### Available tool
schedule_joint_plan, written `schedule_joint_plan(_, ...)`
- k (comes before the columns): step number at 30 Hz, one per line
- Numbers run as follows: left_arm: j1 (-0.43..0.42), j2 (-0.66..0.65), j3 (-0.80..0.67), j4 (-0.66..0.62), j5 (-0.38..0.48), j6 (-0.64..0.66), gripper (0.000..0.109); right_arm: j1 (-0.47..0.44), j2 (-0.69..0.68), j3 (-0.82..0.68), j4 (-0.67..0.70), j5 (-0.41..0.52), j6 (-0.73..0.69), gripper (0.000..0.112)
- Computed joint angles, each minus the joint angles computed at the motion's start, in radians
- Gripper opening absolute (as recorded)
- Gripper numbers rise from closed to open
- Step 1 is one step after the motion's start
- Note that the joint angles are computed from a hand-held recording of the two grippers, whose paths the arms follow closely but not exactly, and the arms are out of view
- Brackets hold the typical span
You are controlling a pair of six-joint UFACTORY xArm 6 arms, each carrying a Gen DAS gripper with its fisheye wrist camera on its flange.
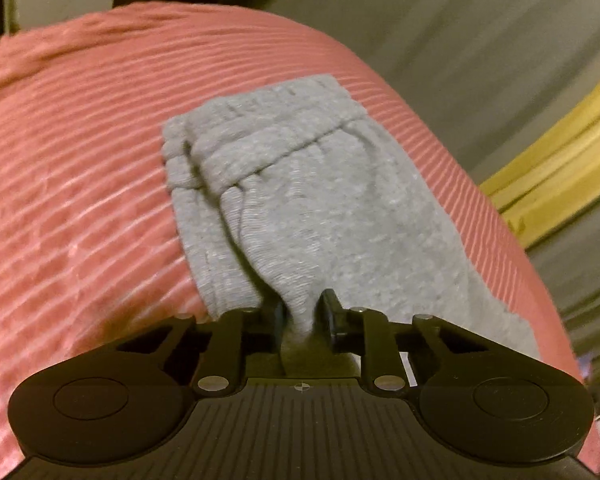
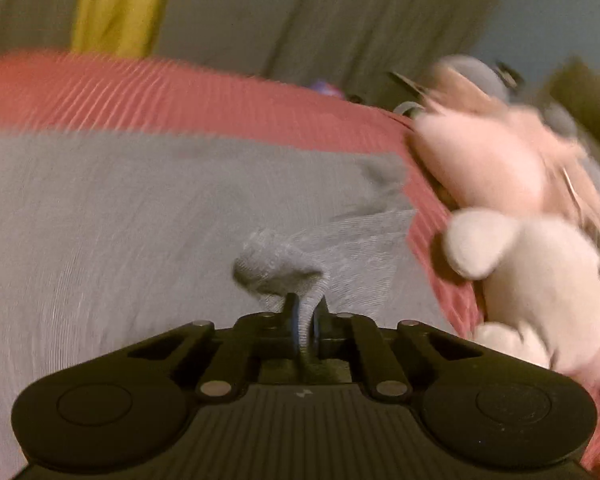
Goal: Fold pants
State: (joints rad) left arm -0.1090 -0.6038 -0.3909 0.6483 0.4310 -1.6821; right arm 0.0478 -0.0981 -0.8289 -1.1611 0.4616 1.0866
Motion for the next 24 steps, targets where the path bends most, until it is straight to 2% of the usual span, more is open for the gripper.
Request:
schedule_joint_plan(2, -0.016, -0.046, 0.014, -0.022, 0.03, 0.008, 0.021, -0.075, -0.051, 0.026, 0.038, -0.047, 0.183, 0.005)
schedule_joint_plan(4, -0.028, -0.065, 0.014, -0.027, 0.058, 0.01, 0.021, -0.17, -0.095, 0.077, 0.191, -0.119, 0.26, 0.005)
schedule_joint_plan(5, -0.034, -0.07, 0.013, -0.027, 0.07, 0.01, 0.022, -0.216, -0.116, 0.113, 0.275, -0.151, 0.265, 0.005)
schedule_joint_plan(7, -0.049, -0.08, 0.005, -0.025, 0.096, 0.007, 0.022, -0.261, -0.146, 0.165, 0.402, -0.148, 0.209, 0.006)
schedule_joint_plan(8, -0.065, -0.086, -0.004, -0.017, 0.126, 0.005, 0.027, -0.288, -0.165, 0.2, 0.448, -0.181, 0.174, 0.007)
schedule_joint_plan(9, -0.085, -0.082, -0.023, -0.01, 0.165, -0.005, 0.03, -0.302, -0.187, 0.225, 0.452, -0.201, 0.168, 0.008)
schedule_joint_plan(11, -0.113, -0.069, -0.051, 0.018, 0.215, -0.039, 0.052, -0.309, -0.233, 0.253, 0.383, -0.19, 0.239, 0.016)
schedule_joint_plan(13, -0.145, -0.085, -0.064, 0.052, 0.25, -0.093, 0.062, -0.31, -0.265, 0.265, 0.364, -0.179, 0.305, 0.023)
schedule_joint_plan(17, -0.22, -0.108, -0.093, 0.118, 0.32, -0.159, 0.084, -0.323, -0.278, 0.289, 0.439, -0.294, 0.26, 0.027)
schedule_joint_plan(21, -0.281, -0.061, -0.138, 0.136, 0.355, -0.11, 0.088, -0.314, -0.251, 0.311, 0.57, -0.41, 0.103, 0.027)
schedule_joint_plan(22, -0.288, -0.044, -0.15, 0.125, 0.357, -0.089, 0.088, -0.309, -0.248, 0.31, 0.565, -0.399, 0.109, 0.027)
schedule_joint_plan(23, -0.295, -0.027, -0.162, 0.114, 0.359, -0.071, 0.088, -0.302, -0.257, 0.301, 0.518, -0.345, 0.157, 0.027)
schedule_joint_plan(24, -0.302, -0.007, -0.177, 0.103, 0.364, -0.059, 0.088, -0.291, -0.264, 0.281, 0.429, -0.25, 0.243, 0.027)
